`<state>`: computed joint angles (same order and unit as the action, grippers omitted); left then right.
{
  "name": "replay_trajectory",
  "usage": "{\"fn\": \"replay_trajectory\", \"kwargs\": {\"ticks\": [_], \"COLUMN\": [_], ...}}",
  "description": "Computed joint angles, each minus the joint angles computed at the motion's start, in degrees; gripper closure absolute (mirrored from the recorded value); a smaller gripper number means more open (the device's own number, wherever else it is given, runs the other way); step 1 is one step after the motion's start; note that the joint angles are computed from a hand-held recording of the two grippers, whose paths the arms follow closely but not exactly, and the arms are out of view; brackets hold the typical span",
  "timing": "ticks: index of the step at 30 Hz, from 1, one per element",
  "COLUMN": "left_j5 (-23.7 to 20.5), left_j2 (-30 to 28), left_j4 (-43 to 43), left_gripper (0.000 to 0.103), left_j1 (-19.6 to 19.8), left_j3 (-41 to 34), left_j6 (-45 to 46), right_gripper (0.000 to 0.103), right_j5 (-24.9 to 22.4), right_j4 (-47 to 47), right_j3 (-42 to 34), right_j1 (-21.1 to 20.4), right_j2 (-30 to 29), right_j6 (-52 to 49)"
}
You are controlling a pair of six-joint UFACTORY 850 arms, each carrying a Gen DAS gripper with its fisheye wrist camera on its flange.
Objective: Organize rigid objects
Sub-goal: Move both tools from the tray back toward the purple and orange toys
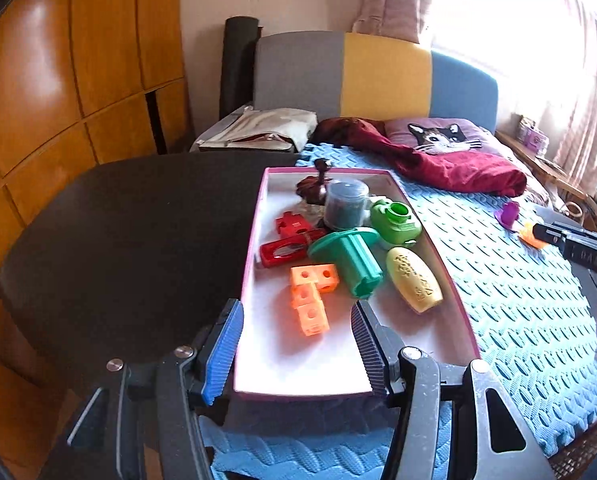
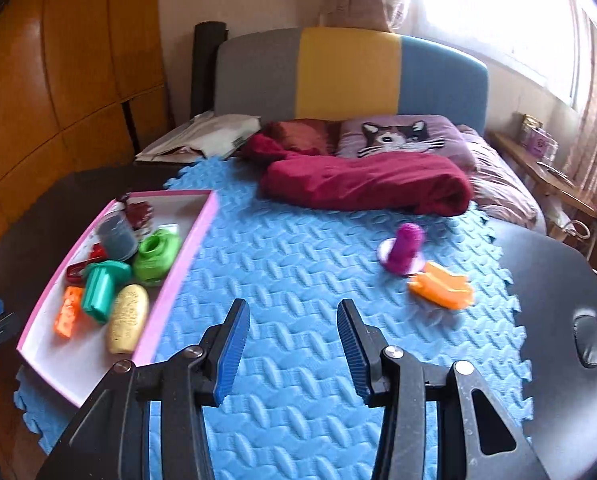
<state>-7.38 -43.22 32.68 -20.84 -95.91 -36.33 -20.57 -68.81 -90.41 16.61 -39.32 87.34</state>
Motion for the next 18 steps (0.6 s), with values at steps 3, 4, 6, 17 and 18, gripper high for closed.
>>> {"fn": "replay_trajectory", "kwargs": {"ticks": [3, 4, 6, 17, 18], "left_j5": [-0.32, -0.47, -0.61, -4.19, -4.75], "left_j2": [-0.52, -0.76, -1.09, -4.81, -5.45], "left_j4": [-3.63, -5.67, -8.52, -24.85, -27.05], "left_gripper": [0.046, 0.046, 0.045, 0.043, 0.043], "left_j1": [-0.58, -0.75, -1.15, -3.54, -3.82], "left_j3": [-1.06, -1.51, -2.26, -9.40, -10.52], "left_j6": [4.67, 7.09, 10.53, 29.25, 31.34], "right_gripper": [0.057, 0.057, 0.057, 0.057, 0.057], "right_j5": [-1.23, -1.64, -2.97, -5.79, -5.23], "right_j4": [-2.59, -3.83, -5.57, 0.98, 1.88], "right_j3": [1.61, 2.24, 3.41, 8.87, 9.21], "right_j1": [-1.45, -1.99, -3.22, -10.53, -10.95], "right_j2": [1.21, 1.61, 2.24, 3.63, 3.84], "right_j6": [3.02, 4.47, 6.34, 18.53, 18.95]}}
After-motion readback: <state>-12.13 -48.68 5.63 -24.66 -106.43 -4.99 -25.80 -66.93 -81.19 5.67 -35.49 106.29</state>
